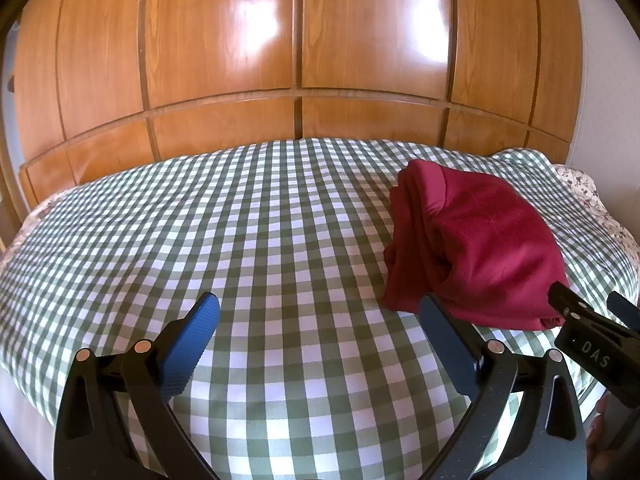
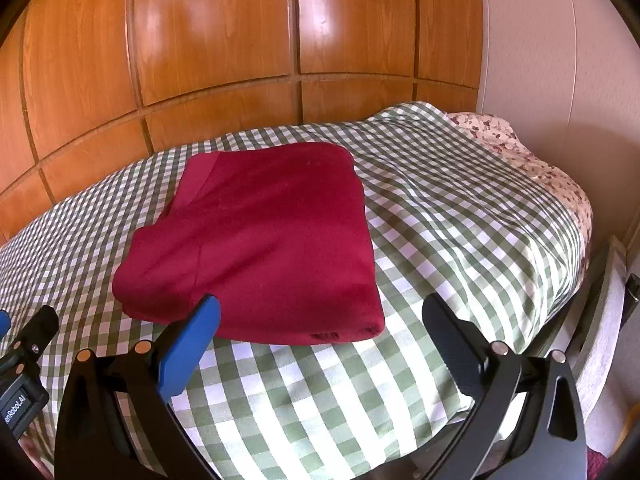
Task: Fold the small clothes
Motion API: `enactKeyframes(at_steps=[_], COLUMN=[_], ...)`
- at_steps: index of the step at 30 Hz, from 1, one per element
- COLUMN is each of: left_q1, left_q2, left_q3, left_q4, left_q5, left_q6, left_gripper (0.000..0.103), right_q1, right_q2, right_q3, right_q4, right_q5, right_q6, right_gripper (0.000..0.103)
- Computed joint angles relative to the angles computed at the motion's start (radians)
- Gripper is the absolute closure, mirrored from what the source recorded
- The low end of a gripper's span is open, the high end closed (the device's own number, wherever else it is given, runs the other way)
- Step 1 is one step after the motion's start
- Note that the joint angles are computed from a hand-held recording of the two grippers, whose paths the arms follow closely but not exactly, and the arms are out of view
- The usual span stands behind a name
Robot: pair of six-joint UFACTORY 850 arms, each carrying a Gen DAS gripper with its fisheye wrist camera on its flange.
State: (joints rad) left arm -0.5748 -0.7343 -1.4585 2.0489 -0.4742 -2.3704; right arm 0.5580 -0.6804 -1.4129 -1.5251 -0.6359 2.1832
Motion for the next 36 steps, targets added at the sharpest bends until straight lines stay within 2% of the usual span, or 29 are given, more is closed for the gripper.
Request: enactKeyframes(at_steps=[26, 31, 36], left_q1=[-0.006, 0.000, 0.015], left_q2=[-0.002, -0.011, -0.025], left_q3=[-0.006, -0.019, -0.036], left_q4=[-0.009, -0.032, -0.072], left_q5=[-0.014, 0.013, 0.063], left_q6=[0.014, 0.033, 0.056], left_gripper=[0.004, 0.004, 0.004], right_q1=[0.003, 0.001, -0.038], right_q2=[-0.001, 0.000, 0.035], right_q3=[-0.003, 0.000, 0.026], right_q4=[0.012, 0.004, -0.038], right_q5=[0.001, 0.007, 0.018], right_q6=[-0.002, 0.008, 0.080], right_gripper=[0.002, 0.002, 0.002])
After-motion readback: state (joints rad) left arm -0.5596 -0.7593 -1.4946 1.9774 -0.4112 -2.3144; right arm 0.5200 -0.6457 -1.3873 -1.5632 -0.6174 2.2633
